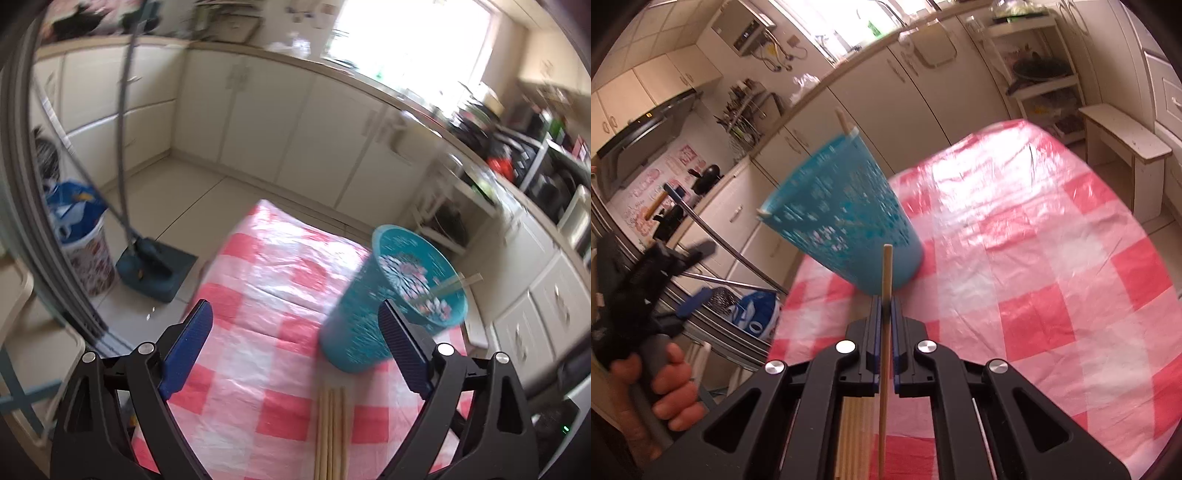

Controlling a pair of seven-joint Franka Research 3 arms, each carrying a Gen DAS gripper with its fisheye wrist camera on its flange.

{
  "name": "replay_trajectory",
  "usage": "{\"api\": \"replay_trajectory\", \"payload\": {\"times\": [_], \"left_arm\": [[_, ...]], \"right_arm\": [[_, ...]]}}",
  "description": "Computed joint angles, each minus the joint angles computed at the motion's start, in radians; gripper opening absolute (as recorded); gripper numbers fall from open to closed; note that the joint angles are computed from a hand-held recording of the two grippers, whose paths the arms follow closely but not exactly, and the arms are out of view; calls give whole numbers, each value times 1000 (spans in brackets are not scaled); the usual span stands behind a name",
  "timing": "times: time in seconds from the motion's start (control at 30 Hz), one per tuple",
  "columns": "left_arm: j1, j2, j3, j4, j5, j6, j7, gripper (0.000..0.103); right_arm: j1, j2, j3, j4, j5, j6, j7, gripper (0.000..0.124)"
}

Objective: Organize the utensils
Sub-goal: 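Lower the chopstick into the basket with the right gripper and release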

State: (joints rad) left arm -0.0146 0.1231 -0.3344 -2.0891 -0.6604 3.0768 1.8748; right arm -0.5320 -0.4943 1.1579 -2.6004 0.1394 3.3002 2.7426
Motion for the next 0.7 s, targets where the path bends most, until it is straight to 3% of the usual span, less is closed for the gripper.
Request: {"api": "replay_trajectory", "payload": {"times": [0.13, 0.4, 0.7], "left_arm": [[16, 8, 5, 2, -21, 12, -30, 87], [34, 7, -13, 1, -46, 11, 7, 87], [24, 0, -4, 0, -67, 1, 15, 87]], "right_arm": [[47, -61, -71, 22, -11, -25, -26, 5], [20, -91, -114, 143, -78, -72, -108, 5], [86, -60, -215, 214, -156, -143, -157, 4]]}}
